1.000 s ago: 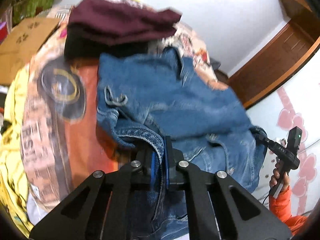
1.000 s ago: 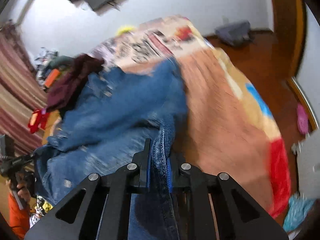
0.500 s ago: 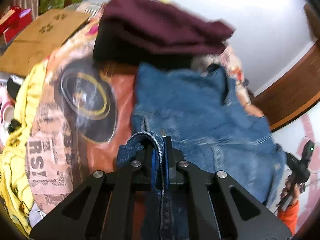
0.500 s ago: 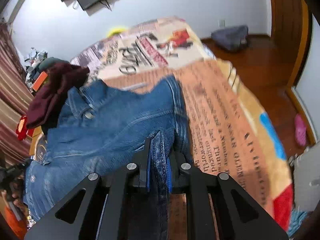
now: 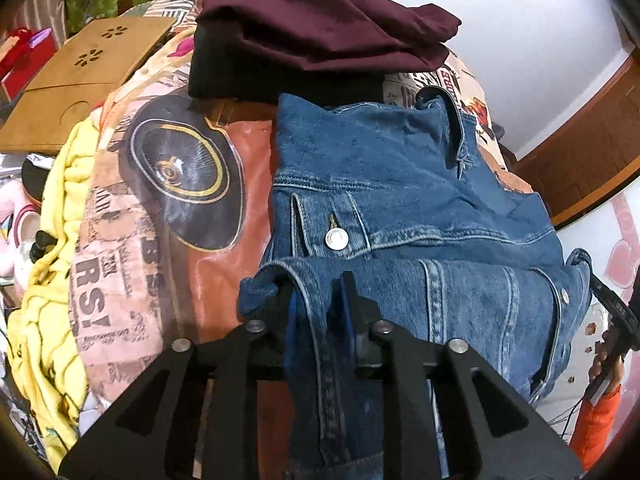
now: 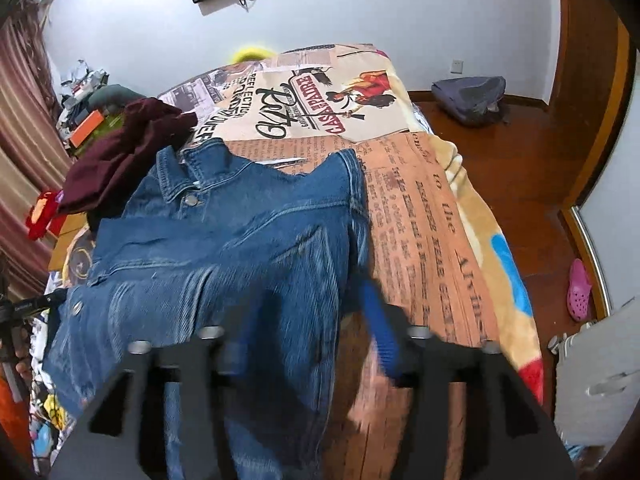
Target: Fold large clothes
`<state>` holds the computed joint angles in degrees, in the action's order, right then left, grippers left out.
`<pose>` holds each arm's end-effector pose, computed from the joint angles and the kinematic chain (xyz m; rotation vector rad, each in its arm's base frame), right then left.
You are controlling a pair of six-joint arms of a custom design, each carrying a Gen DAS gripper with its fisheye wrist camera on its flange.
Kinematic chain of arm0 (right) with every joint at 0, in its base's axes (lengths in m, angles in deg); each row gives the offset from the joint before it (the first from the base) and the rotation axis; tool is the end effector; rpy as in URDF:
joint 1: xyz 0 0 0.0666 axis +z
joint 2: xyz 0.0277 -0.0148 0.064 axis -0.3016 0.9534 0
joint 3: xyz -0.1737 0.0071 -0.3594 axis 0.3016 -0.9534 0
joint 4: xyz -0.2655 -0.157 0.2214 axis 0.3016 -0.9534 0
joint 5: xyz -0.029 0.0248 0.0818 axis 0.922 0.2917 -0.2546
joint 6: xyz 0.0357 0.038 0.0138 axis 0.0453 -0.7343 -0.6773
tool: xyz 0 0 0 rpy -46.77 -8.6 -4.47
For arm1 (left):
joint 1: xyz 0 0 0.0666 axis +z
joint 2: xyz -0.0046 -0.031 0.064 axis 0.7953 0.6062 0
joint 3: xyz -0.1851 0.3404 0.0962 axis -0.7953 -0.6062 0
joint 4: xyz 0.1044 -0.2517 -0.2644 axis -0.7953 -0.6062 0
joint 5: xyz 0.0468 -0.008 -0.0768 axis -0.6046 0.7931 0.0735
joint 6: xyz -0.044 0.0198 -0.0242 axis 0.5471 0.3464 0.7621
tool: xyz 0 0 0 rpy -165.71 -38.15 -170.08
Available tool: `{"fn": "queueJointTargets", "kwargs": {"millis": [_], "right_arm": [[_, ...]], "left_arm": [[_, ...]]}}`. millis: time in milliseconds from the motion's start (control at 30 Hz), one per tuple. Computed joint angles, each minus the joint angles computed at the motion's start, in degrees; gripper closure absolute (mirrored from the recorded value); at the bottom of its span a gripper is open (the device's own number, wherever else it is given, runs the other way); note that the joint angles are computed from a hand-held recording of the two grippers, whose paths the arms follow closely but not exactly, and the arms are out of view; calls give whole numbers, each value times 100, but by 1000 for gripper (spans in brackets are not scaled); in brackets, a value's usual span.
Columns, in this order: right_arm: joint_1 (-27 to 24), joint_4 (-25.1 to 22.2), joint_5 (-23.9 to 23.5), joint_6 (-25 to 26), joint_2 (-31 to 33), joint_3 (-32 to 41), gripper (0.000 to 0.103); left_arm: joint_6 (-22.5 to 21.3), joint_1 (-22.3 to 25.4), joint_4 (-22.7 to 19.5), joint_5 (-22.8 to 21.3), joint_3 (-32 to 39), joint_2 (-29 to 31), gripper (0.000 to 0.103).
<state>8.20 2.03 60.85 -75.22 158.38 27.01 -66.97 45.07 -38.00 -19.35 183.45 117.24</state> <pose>0.4273 0.1952 0.5163 0.4827 2.4285 0.1802 0.6666 -0.1024 0.4633 0.3063 2.6830 -0.5281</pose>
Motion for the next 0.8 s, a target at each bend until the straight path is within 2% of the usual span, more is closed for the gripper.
{"fn": "queueJointTargets", "kwargs": {"millis": [67,133,200,233,267,367,467,600,700,767,800], "right_arm": [[97,15,10,-39,-79,-77,48],[179,-41,17,-104,-115,-117,48],[261,0,-45,-232,-182,-242,48],[293,2,-57,-293,-195,-273,48],[335,-5,-78,-366,-205,-311,48],[476,2,-109,-570,-231,-474,48],[539,-61,-281,-712,-191,-591,48],[623,64,-364,-806,-161,-712,44],[633,185,-386,-766,-140,-703,44],[604,319,-382,-797,-151,-733,48],[598,362,-377,-816,-159,-740,52]], "left_arm": [[-78,-3,7,-30,-132,-130,82],[-131,-11,66,-42,-317,-277,74],[-139,-11,237,-49,-667,-498,46],[-109,-11,370,-19,-884,-614,43],[-100,-4,455,33,-1080,-717,42],[-150,15,238,210,-1358,-792,42],[-67,67,209,479,-1789,-943,42],[38,165,303,1032,-2220,-1144,42],[49,163,386,1138,-2372,-1242,42],[48,153,440,1124,-2417,-1282,43],[10,143,481,1127,-2437,-1314,49]]}}
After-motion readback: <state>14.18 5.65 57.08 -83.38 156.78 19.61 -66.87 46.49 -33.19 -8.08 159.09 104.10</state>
